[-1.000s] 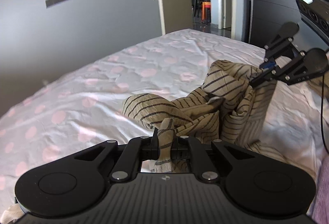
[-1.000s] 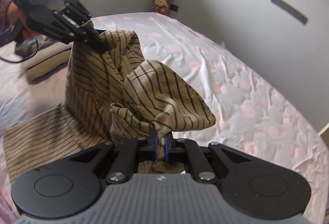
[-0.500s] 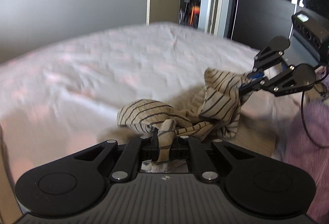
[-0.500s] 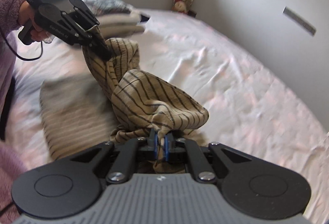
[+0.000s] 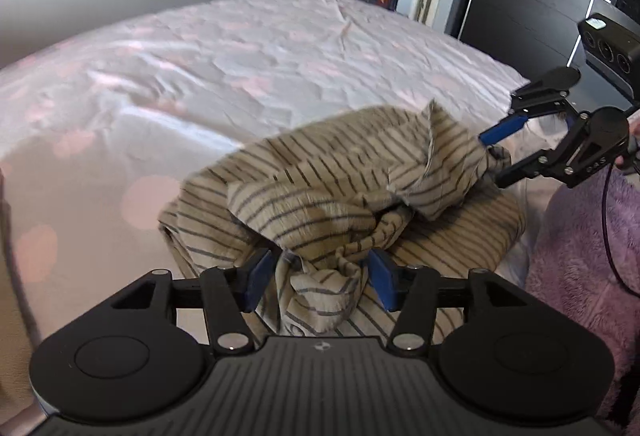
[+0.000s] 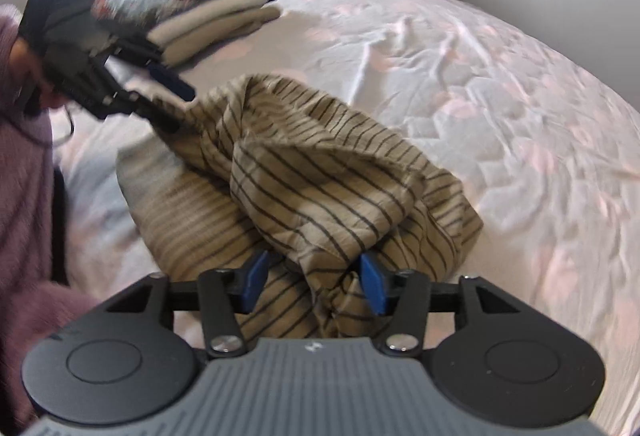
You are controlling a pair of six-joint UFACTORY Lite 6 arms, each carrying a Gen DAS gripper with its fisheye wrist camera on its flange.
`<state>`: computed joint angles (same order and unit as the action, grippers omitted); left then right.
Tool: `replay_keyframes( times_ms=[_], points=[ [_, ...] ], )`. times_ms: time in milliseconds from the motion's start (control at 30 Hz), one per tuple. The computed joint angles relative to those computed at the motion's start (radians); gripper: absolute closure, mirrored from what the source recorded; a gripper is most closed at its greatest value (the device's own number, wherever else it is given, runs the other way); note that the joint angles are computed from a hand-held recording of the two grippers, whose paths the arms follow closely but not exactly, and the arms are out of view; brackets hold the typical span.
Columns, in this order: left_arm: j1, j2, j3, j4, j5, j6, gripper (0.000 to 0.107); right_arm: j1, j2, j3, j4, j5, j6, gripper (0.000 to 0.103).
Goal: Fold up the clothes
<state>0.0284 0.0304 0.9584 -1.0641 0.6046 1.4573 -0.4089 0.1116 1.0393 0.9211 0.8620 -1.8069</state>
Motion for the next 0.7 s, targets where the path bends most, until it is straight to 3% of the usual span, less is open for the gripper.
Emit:
replay_keyframes(
  times_ms=[133, 233, 367, 567, 600, 633, 700],
  points=[
    [-0.048, 0.003, 0.07, 0.057, -0.038, -0.079, 0.056, -0.02, -0.096, -0.047, 0.023, 0.004, 0.039, 0.043],
    [-0.112, 0.083, 0.178, 0.207, -0.101, -0.288, 0.056, 0.034, -0.093, -0.02, 0.028, -0.052, 0.143, 0.043],
    [-0.12, 0.232, 0.328, 0.27, -0.102, -0.46, 0.055, 0.101, 0.011, 0.105, 0.034, -0.119, 0.368, 0.032],
    [-0.077, 0.485, 0.577, 0.358, 0.004, -0.768, 0.058, 0.149, 0.262, 0.363, -0.062, -0.159, 0.756, 0.032],
    [-0.062, 0.518, 0.603, 0.351, 0.038, -0.786, 0.073, 0.146, 0.305, 0.404, -0.086, -0.135, 0.819, 0.036],
    [-0.045, 0.526, 0.598, 0.309, 0.063, -0.761, 0.088, 0.134, 0.332, 0.426, -0.091, -0.095, 0.847, 0.052],
    [-0.014, 0.492, 0.529, 0.204, 0.077, -0.659, 0.094, 0.114, 0.352, 0.427, -0.096, -0.039, 0.864, 0.074]
  ],
)
